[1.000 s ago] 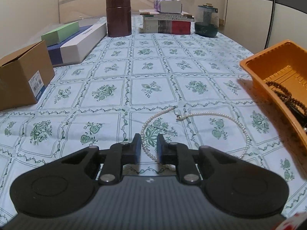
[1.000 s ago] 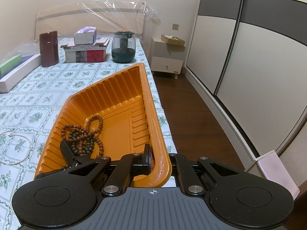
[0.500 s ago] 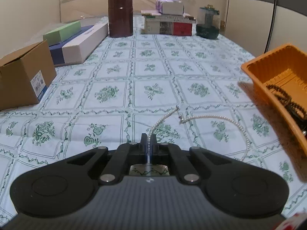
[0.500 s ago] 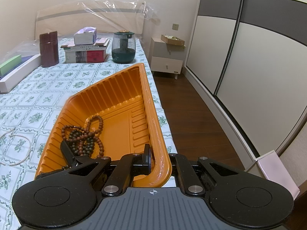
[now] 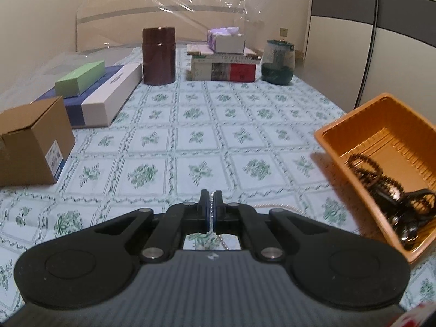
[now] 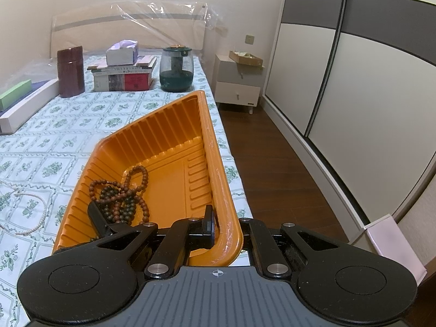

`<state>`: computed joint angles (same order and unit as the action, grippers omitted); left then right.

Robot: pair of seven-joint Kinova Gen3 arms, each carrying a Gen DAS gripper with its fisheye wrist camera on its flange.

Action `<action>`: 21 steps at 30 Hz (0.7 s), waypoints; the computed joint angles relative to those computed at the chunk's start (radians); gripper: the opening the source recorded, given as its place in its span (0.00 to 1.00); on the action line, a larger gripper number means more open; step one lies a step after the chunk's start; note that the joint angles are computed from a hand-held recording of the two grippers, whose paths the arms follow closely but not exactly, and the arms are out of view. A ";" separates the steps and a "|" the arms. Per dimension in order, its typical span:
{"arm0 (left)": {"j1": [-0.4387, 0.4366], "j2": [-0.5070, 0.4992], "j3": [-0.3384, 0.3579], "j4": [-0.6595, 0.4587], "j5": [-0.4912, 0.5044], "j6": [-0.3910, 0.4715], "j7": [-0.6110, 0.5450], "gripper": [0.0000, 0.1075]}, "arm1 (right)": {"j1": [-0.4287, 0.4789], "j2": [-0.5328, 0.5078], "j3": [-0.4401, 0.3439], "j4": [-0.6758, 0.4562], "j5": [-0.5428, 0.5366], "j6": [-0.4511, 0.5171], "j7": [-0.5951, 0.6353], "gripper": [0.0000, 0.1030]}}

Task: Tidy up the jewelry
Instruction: 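Lift the pearl necklace into the orange tray and open the left tool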

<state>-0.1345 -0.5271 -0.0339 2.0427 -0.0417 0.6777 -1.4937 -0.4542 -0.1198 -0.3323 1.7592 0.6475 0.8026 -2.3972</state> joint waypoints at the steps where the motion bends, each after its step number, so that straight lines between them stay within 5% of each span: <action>1: 0.003 -0.001 -0.002 -0.006 0.003 0.004 -0.001 0.01 | -0.001 0.001 -0.001 -0.001 0.001 0.001 -0.001 0.05; 21: 0.097 -0.003 -0.075 -0.105 0.108 0.019 -0.077 0.01 | -0.004 0.000 -0.003 -0.007 0.000 0.003 0.001 0.05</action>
